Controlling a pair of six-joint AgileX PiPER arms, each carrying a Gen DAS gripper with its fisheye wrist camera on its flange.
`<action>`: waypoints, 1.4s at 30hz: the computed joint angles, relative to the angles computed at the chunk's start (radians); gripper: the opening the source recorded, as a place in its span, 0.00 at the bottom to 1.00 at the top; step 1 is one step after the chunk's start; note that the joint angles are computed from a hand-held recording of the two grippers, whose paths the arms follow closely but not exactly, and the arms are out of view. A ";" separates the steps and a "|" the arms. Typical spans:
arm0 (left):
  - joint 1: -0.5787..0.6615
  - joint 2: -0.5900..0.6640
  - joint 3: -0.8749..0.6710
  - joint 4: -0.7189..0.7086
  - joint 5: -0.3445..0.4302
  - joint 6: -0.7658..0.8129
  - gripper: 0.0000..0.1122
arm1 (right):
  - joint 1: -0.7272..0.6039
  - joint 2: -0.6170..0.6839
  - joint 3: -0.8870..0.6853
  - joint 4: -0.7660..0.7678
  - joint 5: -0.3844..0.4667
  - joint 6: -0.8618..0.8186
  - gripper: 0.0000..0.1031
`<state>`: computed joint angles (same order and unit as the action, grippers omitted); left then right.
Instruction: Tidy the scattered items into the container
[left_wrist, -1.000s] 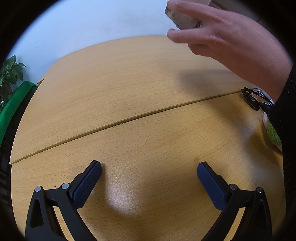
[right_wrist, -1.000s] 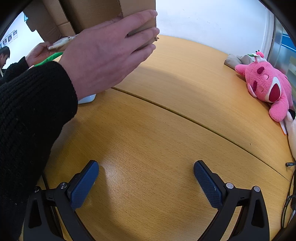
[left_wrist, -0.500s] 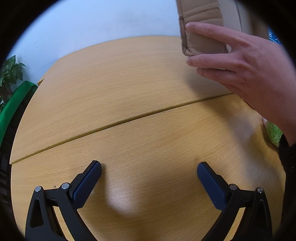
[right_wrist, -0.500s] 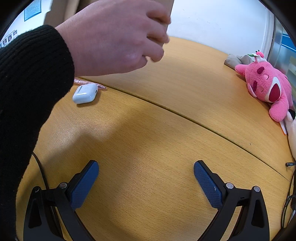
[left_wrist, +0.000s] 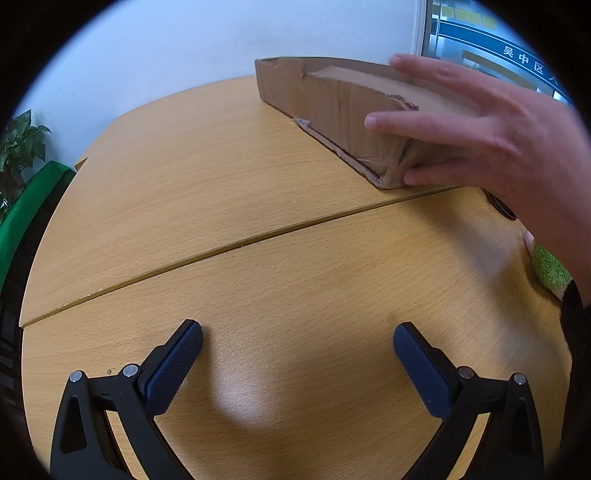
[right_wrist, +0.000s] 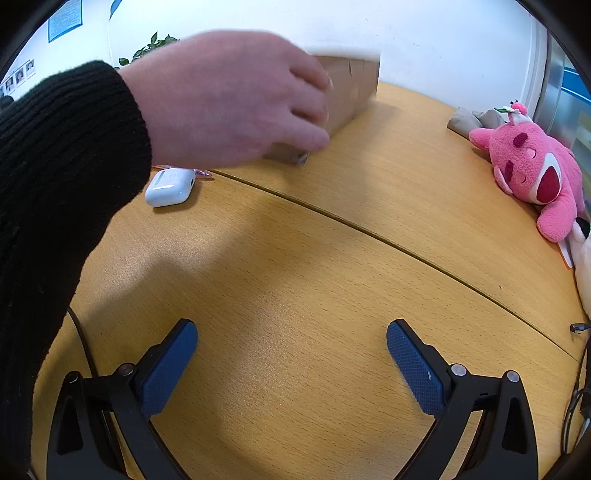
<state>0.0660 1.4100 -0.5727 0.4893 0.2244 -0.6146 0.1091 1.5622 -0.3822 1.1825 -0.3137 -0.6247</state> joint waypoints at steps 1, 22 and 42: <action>0.000 0.000 0.000 0.000 0.000 0.000 0.92 | 0.003 -0.002 0.000 0.009 -0.002 -0.005 1.00; 0.004 0.007 0.000 -0.010 -0.010 0.019 0.92 | 0.019 0.004 -0.005 0.059 -0.021 -0.018 1.00; 0.009 0.013 -0.006 -0.040 -0.013 0.059 0.92 | 0.033 0.010 -0.010 0.097 -0.042 -0.020 1.00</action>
<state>0.0752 1.4229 -0.5788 0.4490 0.2112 -0.5554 0.1419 1.5723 -0.3926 1.2798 -0.3557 -0.6443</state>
